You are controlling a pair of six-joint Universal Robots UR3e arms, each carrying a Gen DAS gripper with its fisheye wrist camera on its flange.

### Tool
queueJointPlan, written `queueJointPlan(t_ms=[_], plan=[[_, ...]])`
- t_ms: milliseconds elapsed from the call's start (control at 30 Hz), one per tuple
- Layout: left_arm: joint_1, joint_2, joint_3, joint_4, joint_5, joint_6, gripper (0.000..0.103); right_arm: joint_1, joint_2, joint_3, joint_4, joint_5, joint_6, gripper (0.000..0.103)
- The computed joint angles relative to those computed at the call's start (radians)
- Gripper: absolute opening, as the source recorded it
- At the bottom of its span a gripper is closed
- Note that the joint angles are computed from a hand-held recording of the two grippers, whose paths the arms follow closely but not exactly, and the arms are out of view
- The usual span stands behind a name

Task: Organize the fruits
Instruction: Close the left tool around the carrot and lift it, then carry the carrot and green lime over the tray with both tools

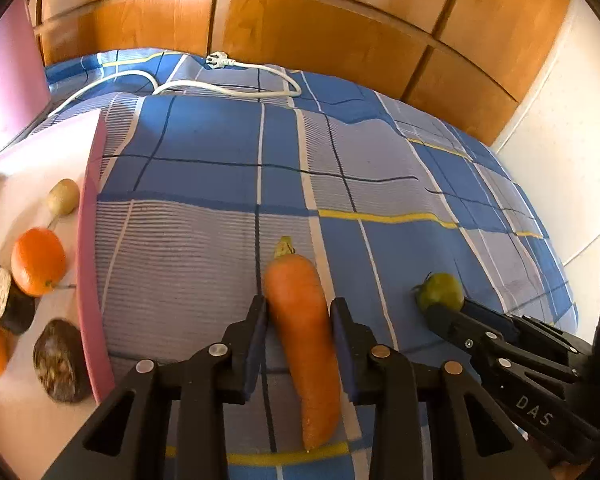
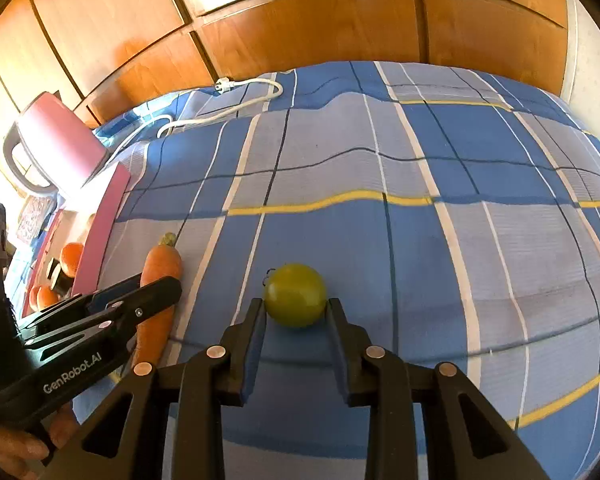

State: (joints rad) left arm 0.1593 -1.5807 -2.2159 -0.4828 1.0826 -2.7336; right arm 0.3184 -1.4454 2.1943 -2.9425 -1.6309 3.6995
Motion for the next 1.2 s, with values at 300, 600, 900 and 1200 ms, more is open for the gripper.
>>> queueJointPlan(t_ms=[300,600,900,1200], plan=[[0.051,0.13,-0.115,-0.012,-0.028,0.059,0.031,0.06,-0.035,0.044,0.002,-0.044,0.036,0.03],[0.104,0.252,-0.155,-0.08,-0.078,0.109,0.031,0.1,-0.04,0.032,0.023,-0.07,0.055,0.03],[0.156,0.349,-0.163,-0.162,-0.122,0.139,0.03,0.126,-0.022,0.0,0.042,-0.079,0.054,0.03],[0.228,0.432,-0.166,-0.247,-0.161,0.177,0.029,0.146,0.001,-0.035,0.055,-0.083,0.052,0.03]])
